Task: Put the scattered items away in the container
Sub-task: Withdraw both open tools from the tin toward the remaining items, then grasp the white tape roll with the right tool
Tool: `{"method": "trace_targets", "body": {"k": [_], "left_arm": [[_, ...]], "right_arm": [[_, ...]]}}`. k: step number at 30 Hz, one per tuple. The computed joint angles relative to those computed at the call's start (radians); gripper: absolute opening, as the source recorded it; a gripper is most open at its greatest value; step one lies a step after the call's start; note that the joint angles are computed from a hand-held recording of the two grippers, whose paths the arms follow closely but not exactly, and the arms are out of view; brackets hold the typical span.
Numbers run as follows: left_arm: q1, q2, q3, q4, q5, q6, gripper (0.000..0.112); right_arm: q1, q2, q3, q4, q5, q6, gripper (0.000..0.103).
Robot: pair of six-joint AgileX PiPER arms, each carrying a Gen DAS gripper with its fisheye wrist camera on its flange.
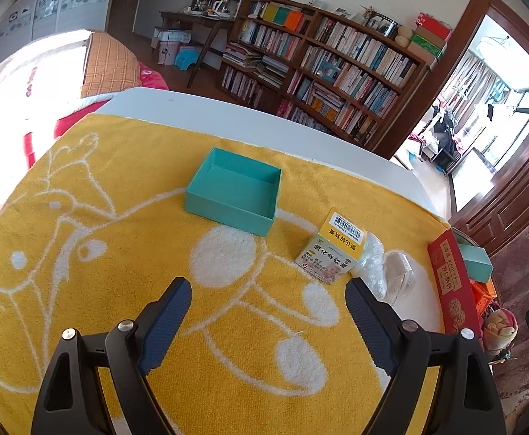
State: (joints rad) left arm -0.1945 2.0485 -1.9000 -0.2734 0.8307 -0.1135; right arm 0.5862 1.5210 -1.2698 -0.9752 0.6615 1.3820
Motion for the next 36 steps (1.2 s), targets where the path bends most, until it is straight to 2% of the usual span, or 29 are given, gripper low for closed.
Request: {"method": "trace_targets", "body": {"k": [4,8,18,22,23,25,26,28,36], "left_arm": [[0.034,0.008,0.009,-0.034,0.004,0.034,0.088],[0.076,0.023,0.004,-0.049,0.006,0.043,0.088],[0.129,0.078,-0.018,-0.081,0.018,0.048,0.088],[0.12,0.091,-0.025,-0.062,0.02,0.05,0.088],[0.117,0.097,-0.03,-0.058,0.023,0.048,0.088],[0.116,0.105,-0.037,-0.052,0.03,0.048,0.088],[0.114,0.111,-0.046,-0.046,0.034,0.044,0.088],[0.111,0.117,-0.056,-0.032,0.038,0.033,0.088],[0.068,0.174,-0.216,0.069,0.085,-0.017,0.088]], "right_arm": [[-0.044,0.13,-0.134,0.238,-0.07,-0.188,0.076],[-0.088,0.257,-0.262,0.427,-0.064,-0.304,0.076],[-0.115,0.517,-0.578,0.57,0.084,-0.427,0.076],[-0.126,0.584,-0.643,0.609,0.146,-0.453,0.075],[-0.13,0.589,-0.638,0.618,0.145,-0.46,0.074],[-0.139,0.605,-0.639,0.647,0.151,-0.488,0.061],[-0.148,0.614,-0.641,0.675,0.156,-0.512,0.051],[-0.145,0.611,-0.626,0.638,0.151,-0.494,0.041],[-0.151,0.57,-0.564,0.649,0.099,-0.501,0.04]]}}
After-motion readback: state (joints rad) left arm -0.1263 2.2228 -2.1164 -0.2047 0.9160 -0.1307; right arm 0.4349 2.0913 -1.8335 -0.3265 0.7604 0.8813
